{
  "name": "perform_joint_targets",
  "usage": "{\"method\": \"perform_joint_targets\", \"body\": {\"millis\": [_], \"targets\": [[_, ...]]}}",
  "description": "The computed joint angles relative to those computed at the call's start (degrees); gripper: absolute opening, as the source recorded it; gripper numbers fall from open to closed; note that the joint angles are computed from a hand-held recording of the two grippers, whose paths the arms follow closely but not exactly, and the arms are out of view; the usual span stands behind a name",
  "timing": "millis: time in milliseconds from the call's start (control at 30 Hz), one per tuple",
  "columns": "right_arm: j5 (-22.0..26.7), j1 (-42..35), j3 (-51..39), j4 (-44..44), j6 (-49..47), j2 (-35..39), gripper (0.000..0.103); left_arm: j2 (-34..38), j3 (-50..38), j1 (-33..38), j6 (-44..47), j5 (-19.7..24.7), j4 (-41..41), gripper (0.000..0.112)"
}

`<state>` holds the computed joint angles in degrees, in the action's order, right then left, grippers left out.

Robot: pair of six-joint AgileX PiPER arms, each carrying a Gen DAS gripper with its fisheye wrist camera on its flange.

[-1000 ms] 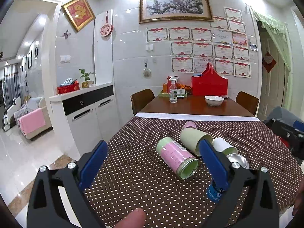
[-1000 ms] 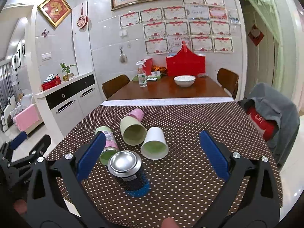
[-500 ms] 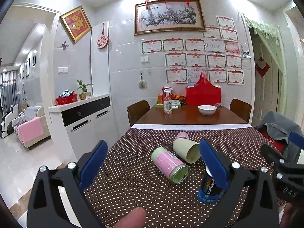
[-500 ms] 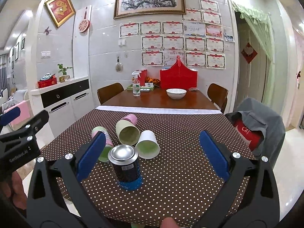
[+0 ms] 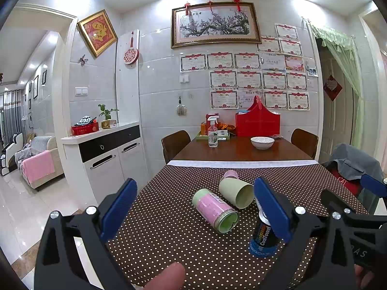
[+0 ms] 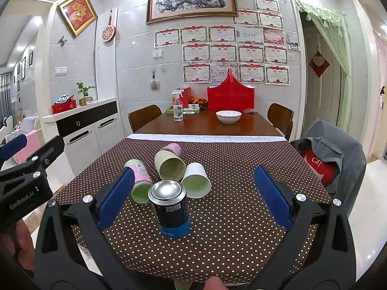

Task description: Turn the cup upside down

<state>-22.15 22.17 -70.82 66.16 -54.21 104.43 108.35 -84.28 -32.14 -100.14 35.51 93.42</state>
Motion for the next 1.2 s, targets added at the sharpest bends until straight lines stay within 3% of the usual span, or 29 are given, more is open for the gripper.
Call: {"method": "perform_joint_targets", "body": {"millis": [1200], "targets": [[0.6,0.1,-0.5,1.0,-0.7,-0.1,0.097,-0.4,-0.7,-0.3,1.7,0.1,-1.6,0.096]]}}
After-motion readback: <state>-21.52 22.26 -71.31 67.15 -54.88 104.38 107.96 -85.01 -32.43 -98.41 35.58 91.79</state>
